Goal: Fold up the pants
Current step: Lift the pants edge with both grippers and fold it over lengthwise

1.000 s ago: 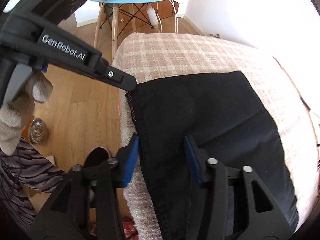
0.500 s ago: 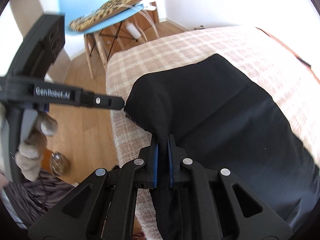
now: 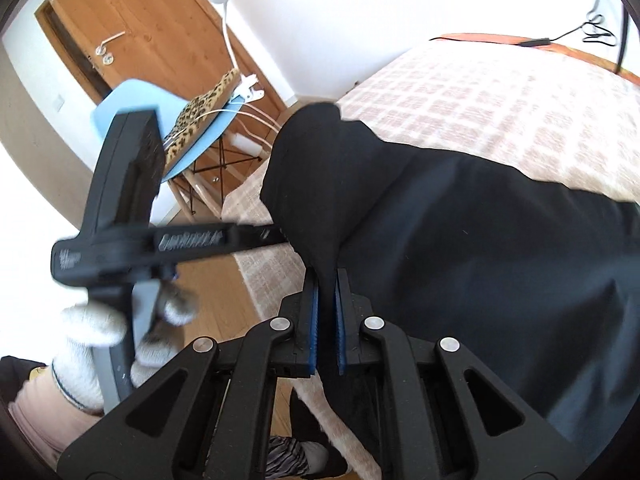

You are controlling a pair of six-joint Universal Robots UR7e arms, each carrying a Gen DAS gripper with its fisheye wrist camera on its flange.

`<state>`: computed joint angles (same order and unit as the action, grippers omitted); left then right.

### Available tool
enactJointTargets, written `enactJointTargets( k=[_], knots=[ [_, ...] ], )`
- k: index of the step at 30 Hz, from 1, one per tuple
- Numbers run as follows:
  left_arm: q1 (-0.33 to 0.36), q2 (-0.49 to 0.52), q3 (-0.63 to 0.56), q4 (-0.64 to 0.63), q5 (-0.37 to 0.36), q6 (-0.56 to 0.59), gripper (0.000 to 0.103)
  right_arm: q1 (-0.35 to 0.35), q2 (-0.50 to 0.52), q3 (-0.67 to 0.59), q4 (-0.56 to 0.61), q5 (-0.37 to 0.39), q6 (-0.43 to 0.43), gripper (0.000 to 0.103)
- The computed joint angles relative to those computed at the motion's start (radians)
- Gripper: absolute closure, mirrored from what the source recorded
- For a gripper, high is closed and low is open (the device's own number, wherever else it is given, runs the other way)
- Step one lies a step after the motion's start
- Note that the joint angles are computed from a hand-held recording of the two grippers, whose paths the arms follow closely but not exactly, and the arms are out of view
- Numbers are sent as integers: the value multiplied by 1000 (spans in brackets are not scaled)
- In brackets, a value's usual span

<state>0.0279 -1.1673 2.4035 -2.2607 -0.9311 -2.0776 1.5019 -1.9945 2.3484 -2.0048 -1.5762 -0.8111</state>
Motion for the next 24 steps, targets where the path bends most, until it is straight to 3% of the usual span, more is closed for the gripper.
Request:
enactJointTargets(
  k=[5,8,9,10,12,15,21,23,24],
  knots=[
    [77,68,-2,-225,44,178,103,-63,-29,-26,73,19,-38,95],
    [115,138,-22,-359,31,291,103,-89,-23,-71,123,24,-66,89],
    [125,158,-40,-359,24,322,103,-96,-12,-91,141,21,-68,71],
    [135,176,-58,-356,17,348,103,-111,-4,-113,160,26,-69,45],
    [144,196,-72,-362,5,365,103,-143,24,-153,183,57,-51,31],
    [150,206,-69,-388,-3,374,103,-144,140,-242,234,74,27,31],
    [152,212,-93,-335,0,391,103,-75,329,-334,222,-17,138,31],
    [156,215,-102,-325,0,401,103,-69,364,-344,210,-40,161,41],
    [155,215,-106,-316,-1,404,103,-58,375,-341,194,-63,172,61]
  ],
)
